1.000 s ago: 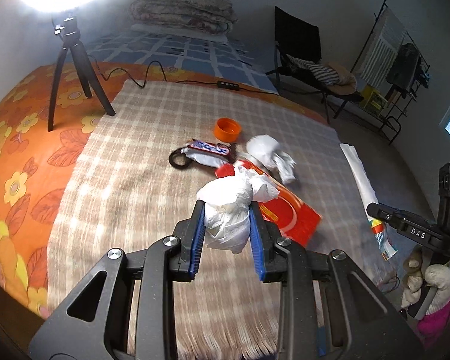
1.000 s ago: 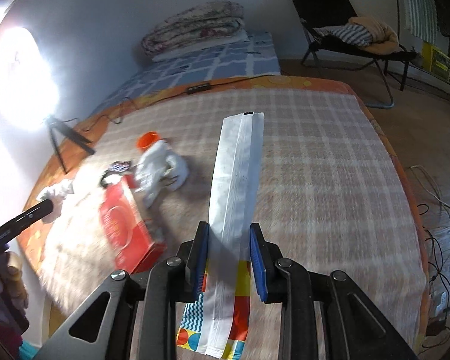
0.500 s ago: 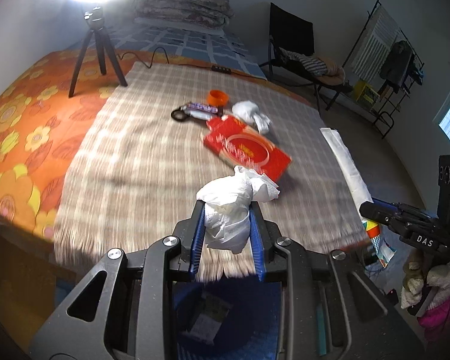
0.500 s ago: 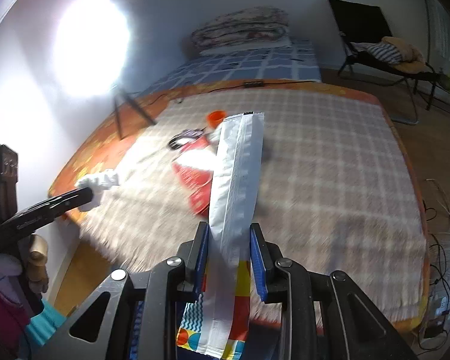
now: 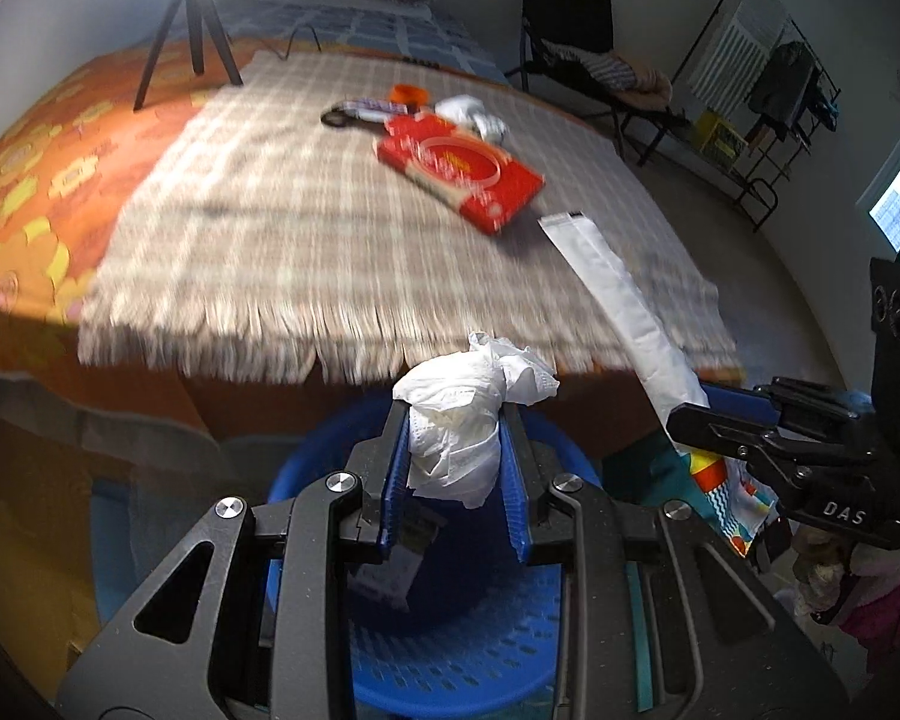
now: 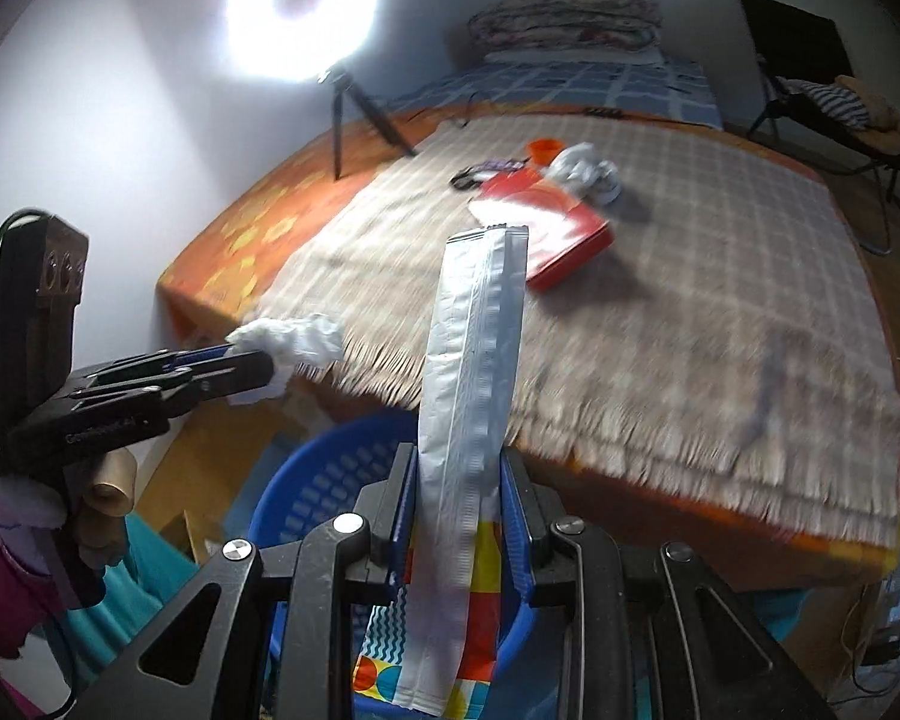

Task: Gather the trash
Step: 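Carry the tissue and paper strip with both tools over the blue basket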

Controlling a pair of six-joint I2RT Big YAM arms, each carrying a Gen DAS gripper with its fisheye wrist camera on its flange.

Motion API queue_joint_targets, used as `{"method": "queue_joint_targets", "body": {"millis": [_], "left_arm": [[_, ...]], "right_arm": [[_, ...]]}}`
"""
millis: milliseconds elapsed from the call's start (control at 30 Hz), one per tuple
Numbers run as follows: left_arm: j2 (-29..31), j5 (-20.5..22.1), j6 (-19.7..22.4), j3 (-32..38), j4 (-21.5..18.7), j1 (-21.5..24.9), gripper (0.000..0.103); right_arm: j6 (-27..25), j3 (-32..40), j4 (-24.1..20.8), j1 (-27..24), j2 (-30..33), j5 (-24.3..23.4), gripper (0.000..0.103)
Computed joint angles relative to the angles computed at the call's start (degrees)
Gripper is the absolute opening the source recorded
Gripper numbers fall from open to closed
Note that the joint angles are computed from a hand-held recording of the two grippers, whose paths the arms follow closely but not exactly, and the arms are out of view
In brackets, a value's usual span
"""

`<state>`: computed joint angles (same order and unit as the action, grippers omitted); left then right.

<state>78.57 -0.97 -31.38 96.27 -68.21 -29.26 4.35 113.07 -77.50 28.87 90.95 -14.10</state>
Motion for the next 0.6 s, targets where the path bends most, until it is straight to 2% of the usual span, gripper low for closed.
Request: {"method": "queue_joint_targets", "body": {"millis": [267,600], "left_arm": [[-2.19,1.46,-2.83,-6.34,0.51,-1.43,0.027],[-3.10,2.57,-3.73,-10.17,-0.06,-1.50,0.027]], "right_arm": [[-1.71,-4.37,-0.27,3.04,-2.41,0.78,0.026],[-2.05,-9.46,-0.61,5.58,-3.43,0.80,0.027]]}}
